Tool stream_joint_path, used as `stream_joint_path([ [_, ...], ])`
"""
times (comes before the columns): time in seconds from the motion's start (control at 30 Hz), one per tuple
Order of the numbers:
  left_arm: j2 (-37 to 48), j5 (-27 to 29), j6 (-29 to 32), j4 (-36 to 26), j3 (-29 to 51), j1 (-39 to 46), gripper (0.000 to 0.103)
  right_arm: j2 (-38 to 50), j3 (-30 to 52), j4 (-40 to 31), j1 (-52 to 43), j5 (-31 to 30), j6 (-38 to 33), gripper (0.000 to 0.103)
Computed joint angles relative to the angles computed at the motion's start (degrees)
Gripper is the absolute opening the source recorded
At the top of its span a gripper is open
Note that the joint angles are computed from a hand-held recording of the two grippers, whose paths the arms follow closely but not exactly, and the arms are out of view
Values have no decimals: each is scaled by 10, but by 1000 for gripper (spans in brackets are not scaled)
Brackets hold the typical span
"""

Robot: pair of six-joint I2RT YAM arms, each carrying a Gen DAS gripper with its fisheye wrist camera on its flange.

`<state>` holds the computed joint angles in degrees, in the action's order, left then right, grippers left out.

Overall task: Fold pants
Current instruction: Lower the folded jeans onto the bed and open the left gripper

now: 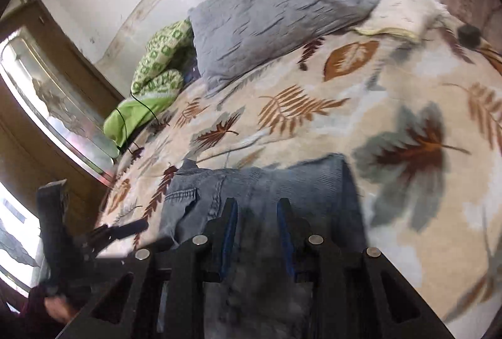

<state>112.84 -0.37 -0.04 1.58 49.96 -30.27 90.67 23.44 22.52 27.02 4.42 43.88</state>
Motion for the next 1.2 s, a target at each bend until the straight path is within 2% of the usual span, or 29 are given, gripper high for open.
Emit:
stream_joint_path([
  [0.1,33,-7,0,-9,26,-3,83,87,63,-68,-3,8,-4,31],
  [0.2,62,-26,0,-2,44,-8,90,119,55,-33,-11,7,0,33],
  [0.3,75,-43,0,19,48,-7,102,125,72,-62,-3,21,-7,34],
  [0.43,60,-46,-6,31,28,-6,102,112,61,-57,-5,16,-3,34],
  [0.6,24,-63,-1,40,-5,-12,102,48,28,-72,9,16,31,35],
  [0.9,-25,-66,0,59,-59,-11,102,-95,-25,-157,104,77,88,35],
  [1.07,-39,-69,5,78,-89,-5,102,-82,-13,-190,154,102,116,35],
  [1.2,-5,-61,8,99,-99,2,102,-1,5,-172,163,88,123,37],
])
